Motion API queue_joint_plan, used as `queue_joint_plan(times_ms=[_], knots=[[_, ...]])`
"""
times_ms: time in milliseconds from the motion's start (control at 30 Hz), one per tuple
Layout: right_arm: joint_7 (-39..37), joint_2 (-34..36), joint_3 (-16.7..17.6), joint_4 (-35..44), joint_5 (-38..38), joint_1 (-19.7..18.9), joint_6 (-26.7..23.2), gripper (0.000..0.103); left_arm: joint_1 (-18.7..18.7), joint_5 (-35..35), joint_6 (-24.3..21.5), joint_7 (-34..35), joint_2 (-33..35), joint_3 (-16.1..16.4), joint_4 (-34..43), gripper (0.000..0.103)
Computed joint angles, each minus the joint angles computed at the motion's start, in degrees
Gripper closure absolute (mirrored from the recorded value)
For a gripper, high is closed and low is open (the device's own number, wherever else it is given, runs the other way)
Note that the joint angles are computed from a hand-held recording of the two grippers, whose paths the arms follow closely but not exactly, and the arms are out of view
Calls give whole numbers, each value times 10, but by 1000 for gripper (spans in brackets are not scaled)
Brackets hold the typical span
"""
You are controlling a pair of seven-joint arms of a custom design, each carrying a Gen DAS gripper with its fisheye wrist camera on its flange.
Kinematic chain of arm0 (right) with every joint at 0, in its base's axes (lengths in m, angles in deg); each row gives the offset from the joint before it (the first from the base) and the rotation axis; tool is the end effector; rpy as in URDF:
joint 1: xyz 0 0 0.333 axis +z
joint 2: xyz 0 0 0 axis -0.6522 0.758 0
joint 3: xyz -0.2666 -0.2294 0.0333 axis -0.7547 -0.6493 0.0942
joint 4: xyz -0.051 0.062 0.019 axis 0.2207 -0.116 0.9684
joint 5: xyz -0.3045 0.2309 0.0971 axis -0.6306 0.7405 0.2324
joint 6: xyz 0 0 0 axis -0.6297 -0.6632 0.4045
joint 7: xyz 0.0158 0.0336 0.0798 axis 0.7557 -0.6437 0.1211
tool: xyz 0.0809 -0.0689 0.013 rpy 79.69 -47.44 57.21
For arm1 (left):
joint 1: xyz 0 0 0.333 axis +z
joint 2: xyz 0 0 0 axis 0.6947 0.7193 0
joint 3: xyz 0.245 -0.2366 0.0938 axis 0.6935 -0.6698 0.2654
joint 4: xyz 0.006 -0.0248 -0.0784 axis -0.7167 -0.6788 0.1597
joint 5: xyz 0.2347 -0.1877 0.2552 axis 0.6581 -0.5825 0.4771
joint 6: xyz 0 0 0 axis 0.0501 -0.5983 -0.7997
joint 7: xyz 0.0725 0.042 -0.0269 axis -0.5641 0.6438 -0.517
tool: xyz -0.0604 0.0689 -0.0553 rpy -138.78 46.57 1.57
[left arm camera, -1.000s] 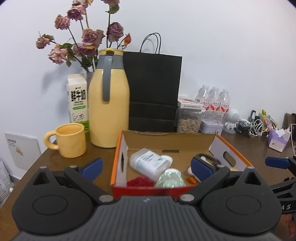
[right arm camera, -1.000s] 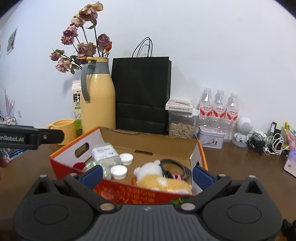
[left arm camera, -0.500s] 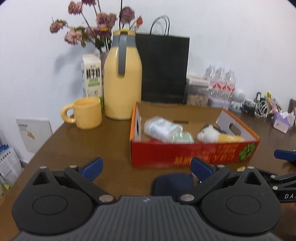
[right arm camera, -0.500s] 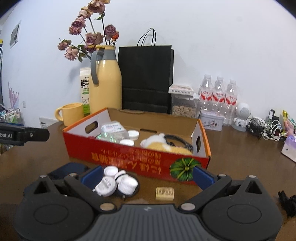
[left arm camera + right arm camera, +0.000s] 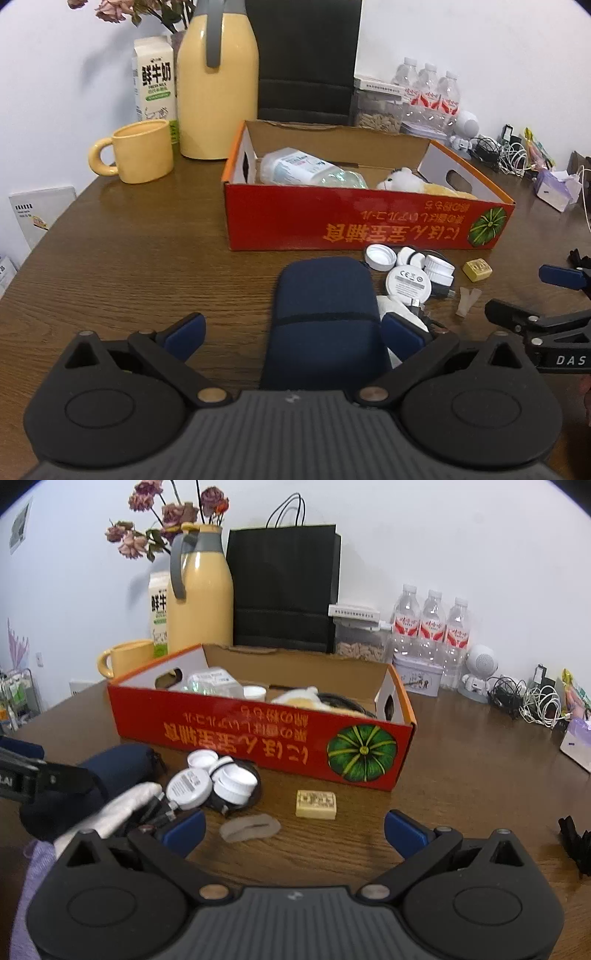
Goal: Organize objects
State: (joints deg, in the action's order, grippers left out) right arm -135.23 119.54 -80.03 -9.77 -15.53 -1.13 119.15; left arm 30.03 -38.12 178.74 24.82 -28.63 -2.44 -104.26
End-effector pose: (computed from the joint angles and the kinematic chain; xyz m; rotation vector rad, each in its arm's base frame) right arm 0.5654 0.4225 0.2732 -1.5163 1.8007 -1.0204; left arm 0.6764 -0.3504 0.2929 -1.2889 2.2202 -1.0667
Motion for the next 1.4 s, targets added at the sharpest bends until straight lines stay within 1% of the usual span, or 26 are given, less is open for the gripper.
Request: queue_joint_plan(times_ms=[167, 233, 300, 333, 367, 633, 667, 700, 733, 767, 800, 833, 900, 933, 1067, 1133, 1267, 1333, 1367, 1400], knots=[[-8, 7, 0, 4, 11, -4, 7, 0, 29, -11, -35, 28, 20, -50, 22, 0], [-13, 10, 0, 7, 16, -4, 10, 0, 35, -21, -52, 43, 30, -65, 33, 0], [-23, 14, -1, 11, 22, -5, 13, 0, 36, -35, -70, 56, 39, -73, 45, 0], [-28, 17, -1, 14, 26, -5, 15, 0, 37, -44, -76, 61, 43, -76, 49, 0], [-33, 19, -2, 16, 30, -5, 16, 0, 44, -52, -78, 68, 48, -86, 52, 0], [-49, 28, -10, 25, 51, -3, 29, 0, 40, -77, -56, 74, 52, -80, 50, 0], [-46, 28, -12, 24, 50, -2, 30, 0, 43, -78, -51, 73, 52, -83, 48, 1], [-45, 28, -13, 23, 50, -1, 30, 0, 50, -76, -45, 76, 53, -92, 44, 10], [-45, 28, -13, 23, 52, -2, 31, 0, 62, -74, -39, 82, 55, -107, 41, 27], [-45, 28, -13, 23, 54, -2, 32, 0, 68, -90, -33, 99, 55, -116, 34, 33], [-45, 28, -14, 23, 55, -1, 32, 0, 62, -75, -29, 76, 51, -106, 34, 33], [-44, 27, -14, 22, 56, -1, 32, 0, 58, -74, -25, 70, 50, -99, 33, 35], [-45, 28, -14, 22, 57, -1, 33, 0, 61, -69, -16, 65, 49, -101, 30, 37], [-46, 28, -14, 23, 58, -1, 33, 0, 59, -67, -9, 59, 47, -96, 28, 37], [-47, 29, -15, 23, 59, -1, 36, 0, 32, -52, 36, 22, 30, -48, 14, 37], [-44, 29, -16, 25, 55, -1, 39, 0, 28, -39, 50, 7, 27, -39, 12, 37], [-36, 33, -19, 31, 46, -1, 49, 0, -1, -26, 78, -25, 17, 8, 7, 37], [-38, 37, -19, 37, 48, -2, 51, 4, -6, -19, 84, -37, 15, 17, 7, 37], [-42, 39, -19, 41, 51, -3, 52, 10, -10, -16, 88, -43, 14, 23, 7, 37], [-45, 41, -19, 44, 55, -5, 55, 12, -14, -14, 92, -48, 13, 30, 6, 37]])
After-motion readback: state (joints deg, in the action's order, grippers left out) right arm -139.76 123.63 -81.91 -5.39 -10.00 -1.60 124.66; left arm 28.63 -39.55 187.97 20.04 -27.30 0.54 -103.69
